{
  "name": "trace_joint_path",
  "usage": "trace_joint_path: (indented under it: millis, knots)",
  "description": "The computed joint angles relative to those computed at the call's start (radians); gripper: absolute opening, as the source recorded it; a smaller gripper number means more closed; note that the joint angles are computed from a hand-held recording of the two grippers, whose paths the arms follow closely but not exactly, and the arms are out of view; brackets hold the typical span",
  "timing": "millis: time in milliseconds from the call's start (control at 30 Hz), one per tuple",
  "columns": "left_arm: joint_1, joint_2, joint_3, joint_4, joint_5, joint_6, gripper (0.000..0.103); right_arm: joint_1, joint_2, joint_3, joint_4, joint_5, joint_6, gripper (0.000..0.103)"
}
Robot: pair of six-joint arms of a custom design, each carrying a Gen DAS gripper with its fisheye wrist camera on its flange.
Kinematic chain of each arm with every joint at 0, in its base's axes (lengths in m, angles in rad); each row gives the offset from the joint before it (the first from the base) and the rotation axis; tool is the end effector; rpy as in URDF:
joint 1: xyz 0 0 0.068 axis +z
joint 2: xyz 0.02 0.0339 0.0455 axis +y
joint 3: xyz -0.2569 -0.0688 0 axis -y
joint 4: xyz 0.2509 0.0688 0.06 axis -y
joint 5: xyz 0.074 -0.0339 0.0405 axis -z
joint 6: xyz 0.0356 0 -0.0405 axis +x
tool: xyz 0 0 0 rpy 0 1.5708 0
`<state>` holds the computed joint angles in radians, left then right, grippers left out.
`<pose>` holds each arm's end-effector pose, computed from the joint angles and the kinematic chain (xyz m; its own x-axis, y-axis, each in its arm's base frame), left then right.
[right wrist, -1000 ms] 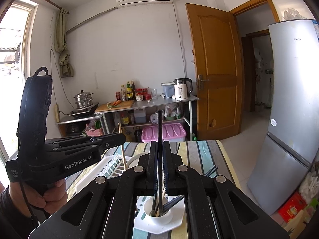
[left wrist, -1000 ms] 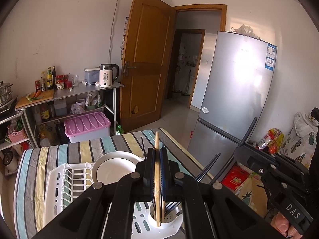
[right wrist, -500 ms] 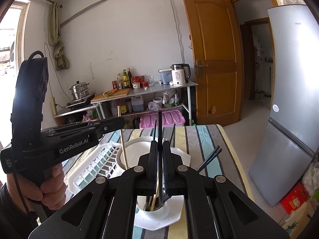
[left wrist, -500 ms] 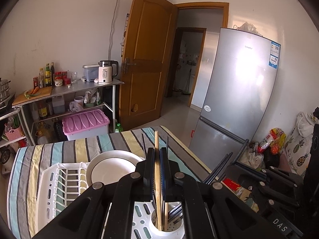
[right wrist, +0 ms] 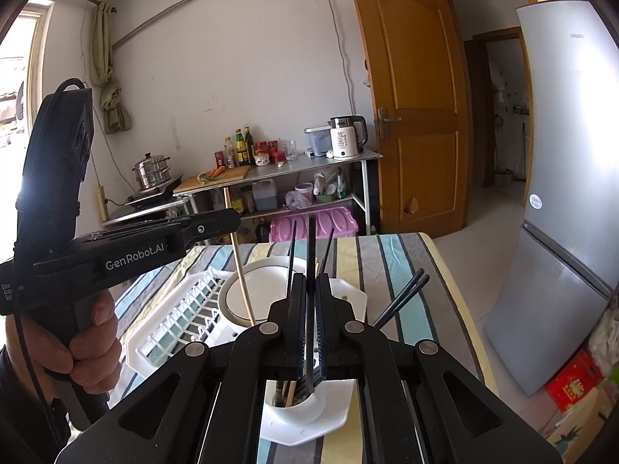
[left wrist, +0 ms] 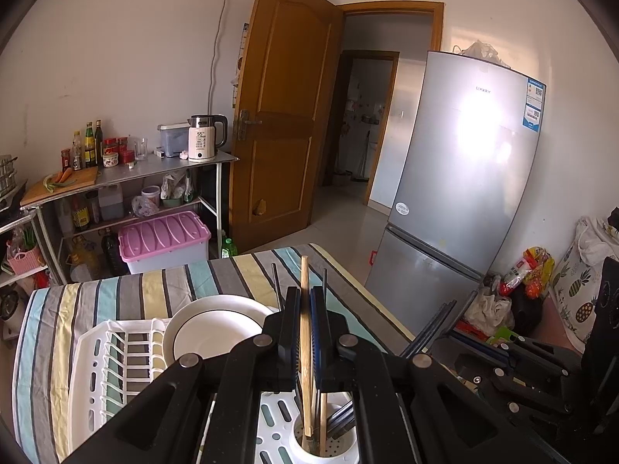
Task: Organize utensils
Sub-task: 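Lower wooden chopstick into white cup with left gripper while right gripper lowers black chopstick, then open left gripper in the cup while right gripper releases its black chopstick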
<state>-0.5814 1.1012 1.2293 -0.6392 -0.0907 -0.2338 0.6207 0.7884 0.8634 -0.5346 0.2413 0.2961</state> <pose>0.2027 -0.1293 0.3806 -0.5091 0.0585 -0.8587 0.3731 0.9141 -0.1590 0.1529 0.0989 0.3262 -0.4591 0.0201 -0.8882 -0.2682 0.9499 0.1601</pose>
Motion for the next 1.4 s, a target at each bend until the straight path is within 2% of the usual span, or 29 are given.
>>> trace_joint_path:
  millis: [633, 900, 1033, 1133, 1233, 1400]
  knots:
    - [0.036, 0.058, -0.115, 0.057, 0.031, -0.011, 0.005, -0.015, 0.042, -0.016, 0.03, 0.005, 0.008, 0.005]
    - [0.035, 0.074, -0.106, 0.041, 0.014, -0.017, 0.005, -0.024, 0.024, -0.026, 0.013, 0.007, 0.021, 0.005]
    - [0.038, 0.045, -0.129, 0.032, 0.016, -0.014, 0.006, 0.007, 0.007, -0.024, -0.012, 0.042, 0.021, 0.006]
    - [0.031, 0.0, -0.151, 0.017, 0.006, -0.014, 0.008, 0.05, -0.012, -0.025, -0.03, 0.089, 0.03, 0.013]
    - [0.001, -0.067, -0.182, -0.004, -0.037, -0.014, 0.01, 0.096, -0.038, -0.027, -0.056, 0.134, 0.047, 0.013]
    - [-0.092, -0.209, -0.242, -0.065, -0.126, -0.055, 0.011, 0.25, -0.081, -0.024, -0.129, 0.285, 0.105, 0.014]
